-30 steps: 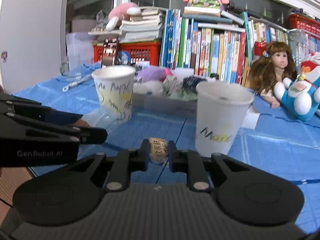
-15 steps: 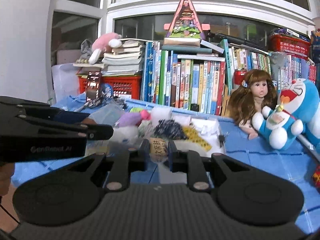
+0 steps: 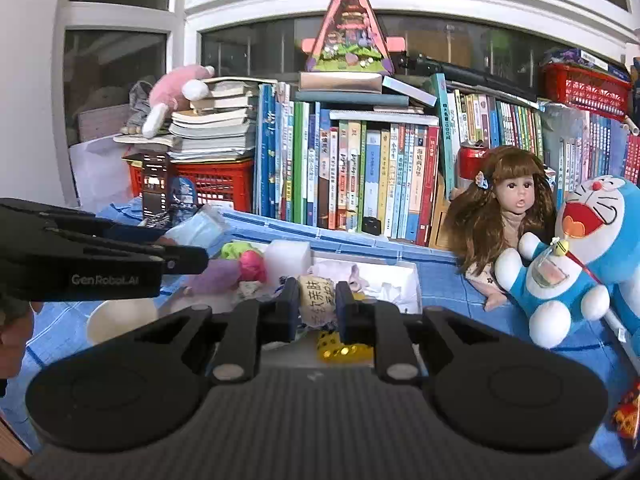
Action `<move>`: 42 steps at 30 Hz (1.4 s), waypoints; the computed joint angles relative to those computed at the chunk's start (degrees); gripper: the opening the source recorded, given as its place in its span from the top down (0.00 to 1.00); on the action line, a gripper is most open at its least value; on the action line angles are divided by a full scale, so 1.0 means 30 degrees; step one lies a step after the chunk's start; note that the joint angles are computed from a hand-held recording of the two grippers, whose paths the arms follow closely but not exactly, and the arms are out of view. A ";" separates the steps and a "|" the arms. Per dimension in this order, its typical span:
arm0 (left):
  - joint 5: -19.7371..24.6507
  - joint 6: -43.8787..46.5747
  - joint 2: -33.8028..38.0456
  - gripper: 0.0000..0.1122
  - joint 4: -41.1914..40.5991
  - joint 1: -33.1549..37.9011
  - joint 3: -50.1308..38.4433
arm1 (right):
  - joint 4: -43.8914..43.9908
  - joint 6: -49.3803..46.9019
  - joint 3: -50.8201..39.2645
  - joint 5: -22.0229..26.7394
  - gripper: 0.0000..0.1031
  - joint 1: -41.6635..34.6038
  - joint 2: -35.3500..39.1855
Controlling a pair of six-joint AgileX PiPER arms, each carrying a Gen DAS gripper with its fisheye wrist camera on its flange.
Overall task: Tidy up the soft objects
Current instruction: 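Carry the mask packet and cork over the white tray with both grippers, then lower both items into the tray and open both grippers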
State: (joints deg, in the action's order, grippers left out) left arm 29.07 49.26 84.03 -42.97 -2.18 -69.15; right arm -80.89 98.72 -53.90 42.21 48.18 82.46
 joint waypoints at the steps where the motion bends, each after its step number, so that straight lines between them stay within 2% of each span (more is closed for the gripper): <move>1: 0.0402 -0.0797 0.0581 0.66 0.0784 -0.0019 -0.0856 | 0.0465 -0.0678 -0.0298 -0.0414 0.77 -0.0459 0.0034; 5: 0.2044 -0.4063 0.2828 0.66 0.3441 -0.0157 -0.4276 | 0.3424 -0.4322 -0.2069 -0.2249 0.77 -0.2720 0.0554; 9: 0.4977 -0.6372 0.5582 0.66 0.4936 -0.0057 -0.8548 | 0.8232 -0.9383 -0.4388 -0.3474 0.77 -0.5046 0.1769; 13: 0.8149 -0.9069 0.8662 0.66 0.6465 -0.0167 -1.3195 | 1.4348 -1.4882 -0.7163 -0.3325 0.77 -0.6968 0.3676; 15: 0.9821 -0.9994 1.0101 0.66 0.6747 -0.0141 -1.5372 | 1.6155 -1.6190 -0.8183 -0.2817 0.76 -0.7510 0.4542; 18: 1.1159 -1.0904 1.1498 0.66 0.7311 -0.0312 -1.7297 | 1.7986 -1.7182 -0.9092 -0.2351 0.76 -0.8131 0.5556; 30: 1.1036 -1.3125 1.3350 0.66 0.8784 -0.1239 -1.8752 | 1.8694 -1.6714 -1.0020 -0.1448 0.76 -0.9063 0.7460; 37: 1.1507 -1.3919 1.4232 0.66 0.9253 -0.1473 -1.9796 | 1.9402 -1.7173 -1.0285 -0.1479 0.73 -0.9435 0.8000; 42: 1.1217 -1.3863 1.4118 0.64 0.9521 -0.1633 -1.9517 | 1.9992 -1.7659 -1.0292 -0.1798 0.72 -0.9605 0.8091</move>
State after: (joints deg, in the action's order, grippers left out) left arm 62.72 7.67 126.38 -14.41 -7.08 -127.70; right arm -20.92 45.74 -84.78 36.81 19.36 106.73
